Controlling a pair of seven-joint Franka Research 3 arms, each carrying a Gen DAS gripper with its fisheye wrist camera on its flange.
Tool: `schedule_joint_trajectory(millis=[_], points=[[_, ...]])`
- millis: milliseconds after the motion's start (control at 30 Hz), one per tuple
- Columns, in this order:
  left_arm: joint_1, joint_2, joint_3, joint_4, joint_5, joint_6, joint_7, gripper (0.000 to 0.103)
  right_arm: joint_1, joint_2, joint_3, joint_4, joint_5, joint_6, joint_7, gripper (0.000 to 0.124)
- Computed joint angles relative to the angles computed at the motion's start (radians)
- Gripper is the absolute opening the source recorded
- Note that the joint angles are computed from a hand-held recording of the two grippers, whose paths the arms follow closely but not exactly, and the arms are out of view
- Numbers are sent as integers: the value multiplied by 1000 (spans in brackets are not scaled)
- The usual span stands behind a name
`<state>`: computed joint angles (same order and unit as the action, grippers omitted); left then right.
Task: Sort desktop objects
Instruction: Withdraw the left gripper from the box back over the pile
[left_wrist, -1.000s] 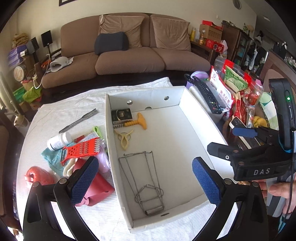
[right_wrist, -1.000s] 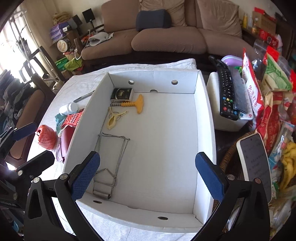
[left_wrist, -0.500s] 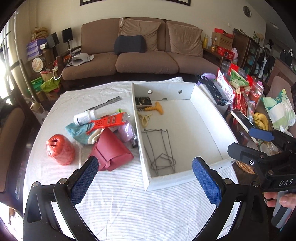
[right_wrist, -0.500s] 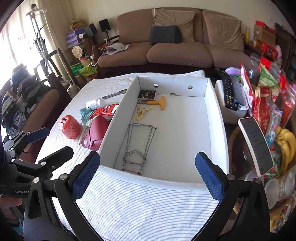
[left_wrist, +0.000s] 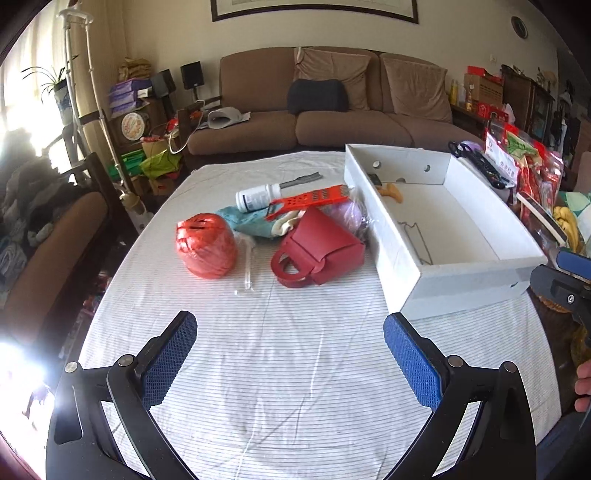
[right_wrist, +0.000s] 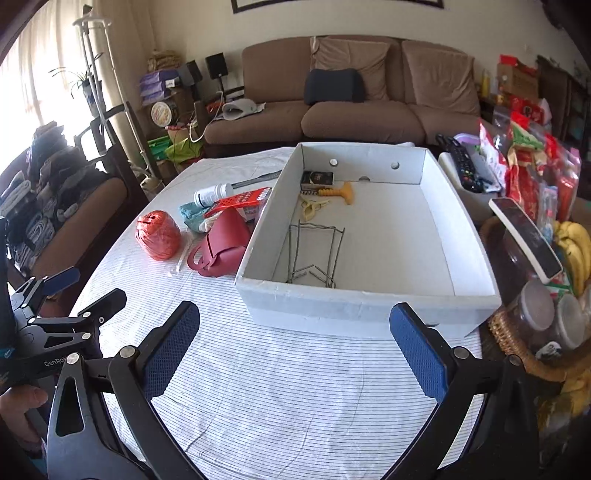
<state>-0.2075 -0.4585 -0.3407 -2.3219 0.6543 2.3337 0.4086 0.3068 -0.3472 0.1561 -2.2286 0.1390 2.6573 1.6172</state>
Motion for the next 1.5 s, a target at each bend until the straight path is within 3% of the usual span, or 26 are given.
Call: schedule_joint_trajectory(millis=[367, 667, 867, 1233, 1500], points=[[52, -89, 49, -174, 5, 111, -10, 103, 11, 80, 131, -26, -169, 130, 222, 103], [138, -85, 60, -282, 42, 237, -44, 103, 34, 240, 181, 27, -461, 190, 531, 103], [205, -28, 76, -303, 88, 300, -69, 103, 92, 353, 134, 82, -590, 180, 693, 103], [293, 69, 111, -318, 167, 406, -99, 103, 260, 526, -5, 228, -666, 143, 776, 103], [297, 158, 121, -255, 196, 453, -70, 103, 335, 588, -86, 297, -646, 102, 786, 103]])
